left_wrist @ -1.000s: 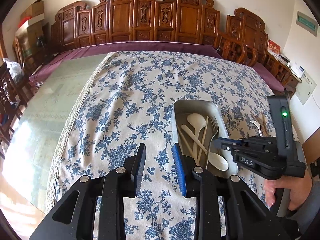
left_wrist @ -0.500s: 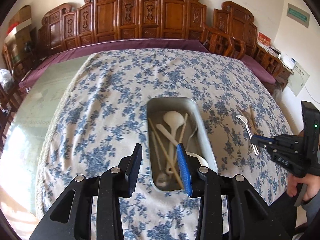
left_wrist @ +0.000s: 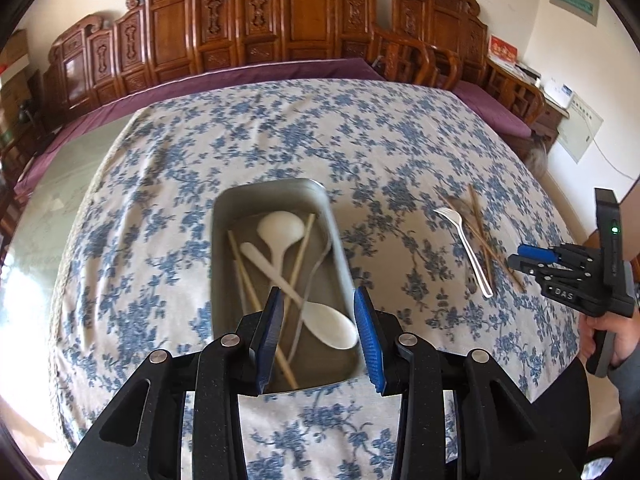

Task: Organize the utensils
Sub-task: 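Grasp a dark wooden chopstick with the right gripper, then grasp the white plastic fork with the left gripper while the right holds the chopstick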

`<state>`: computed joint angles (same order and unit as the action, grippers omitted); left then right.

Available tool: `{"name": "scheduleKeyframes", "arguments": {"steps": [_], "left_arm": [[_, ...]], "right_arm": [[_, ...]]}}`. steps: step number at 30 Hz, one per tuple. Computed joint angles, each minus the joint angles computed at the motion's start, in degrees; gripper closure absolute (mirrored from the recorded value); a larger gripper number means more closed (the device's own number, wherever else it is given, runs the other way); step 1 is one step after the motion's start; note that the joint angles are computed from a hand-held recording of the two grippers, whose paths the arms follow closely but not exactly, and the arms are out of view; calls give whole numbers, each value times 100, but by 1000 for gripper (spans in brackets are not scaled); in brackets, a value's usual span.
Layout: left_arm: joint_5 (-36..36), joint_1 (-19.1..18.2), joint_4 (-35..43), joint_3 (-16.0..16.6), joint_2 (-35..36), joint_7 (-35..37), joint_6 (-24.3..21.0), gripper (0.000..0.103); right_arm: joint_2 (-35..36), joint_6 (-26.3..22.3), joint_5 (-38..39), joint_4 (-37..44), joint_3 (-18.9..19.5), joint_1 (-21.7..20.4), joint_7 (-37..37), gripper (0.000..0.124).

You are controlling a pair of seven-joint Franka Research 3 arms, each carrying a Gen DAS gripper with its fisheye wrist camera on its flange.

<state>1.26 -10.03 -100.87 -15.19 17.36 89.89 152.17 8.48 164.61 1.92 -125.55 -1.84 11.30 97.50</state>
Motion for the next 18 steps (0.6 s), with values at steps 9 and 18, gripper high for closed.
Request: {"name": "scheduleKeyframes", "arguments": {"steps": [9, 18], "left_arm": [[196, -242, 251, -46, 242, -137, -166, 69], [399, -505, 704, -97, 637, -187, -507, 69]], "right_arm": [[197, -86, 62, -5, -34, -56, -284, 98], [214, -26, -766, -59, -247, 125, -128, 108]]}}
